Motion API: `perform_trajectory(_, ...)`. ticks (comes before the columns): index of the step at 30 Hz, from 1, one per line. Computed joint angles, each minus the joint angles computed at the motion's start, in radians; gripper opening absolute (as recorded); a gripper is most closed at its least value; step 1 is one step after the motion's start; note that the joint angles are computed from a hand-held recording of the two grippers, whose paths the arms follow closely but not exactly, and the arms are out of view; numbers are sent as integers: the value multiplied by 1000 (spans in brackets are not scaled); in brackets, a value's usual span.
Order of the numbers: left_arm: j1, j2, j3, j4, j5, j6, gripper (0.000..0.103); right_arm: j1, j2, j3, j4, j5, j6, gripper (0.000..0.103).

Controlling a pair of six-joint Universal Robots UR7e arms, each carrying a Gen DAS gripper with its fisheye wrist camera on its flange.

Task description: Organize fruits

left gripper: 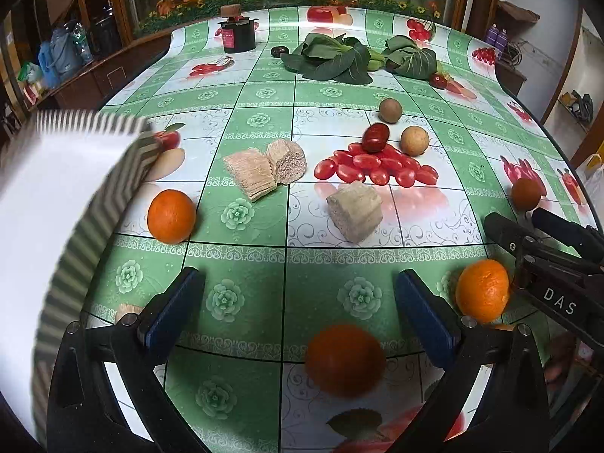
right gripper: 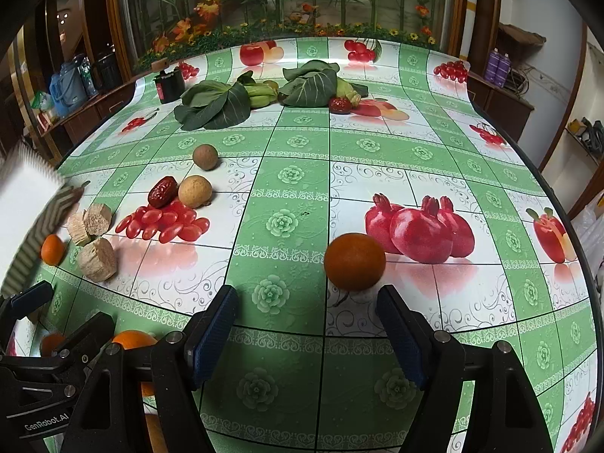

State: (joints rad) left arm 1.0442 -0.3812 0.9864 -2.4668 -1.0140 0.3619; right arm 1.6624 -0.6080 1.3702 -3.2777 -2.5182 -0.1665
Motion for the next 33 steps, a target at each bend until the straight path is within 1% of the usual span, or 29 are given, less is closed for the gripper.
perform_trajectory(1,0,0,0,0,0,0,103,0,1,-2,2,1,-2,78)
perform_trajectory(2,0,0,-1,1,0,0,103,-1,0,-4,13,8,-1,84)
perform_trajectory(3,0,0,-1,1,0,0,103,-1,-1,-9,30,14,-1,88)
perform_trajectory(14,0,0,-1,1,0,0,103,0,2,-9,33,15,-1,89)
perform_trajectory(19,0,1,-1,1,0,0,103,-3,-1,-7,37,29,-6,90)
perform_trajectory(20,0,1,-1,1,0,0,103,-4,-7,1,39,36,-9,89)
perform_trajectory(22,0,0,-1,1,0,0,103,-1,-21,17,58,36,-3,80)
perform_trajectory(23,0,1,-2,1,0,0,103,1,-29,28,61,36,-1,69)
perform_trajectory(24,0,1,-2,1,0,0,103,2,-42,47,61,45,-2,63)
perform_trajectory(27,0,-5,-2,33,-7,9,103,5,-85,114,34,89,12,63)
perform_trajectory(30,1,-10,-18,88,-25,22,102,19,-112,171,-38,115,-21,63)
perform_trajectory(33,6,-63,49,51,-76,42,99,37,-131,208,-57,123,-60,63)
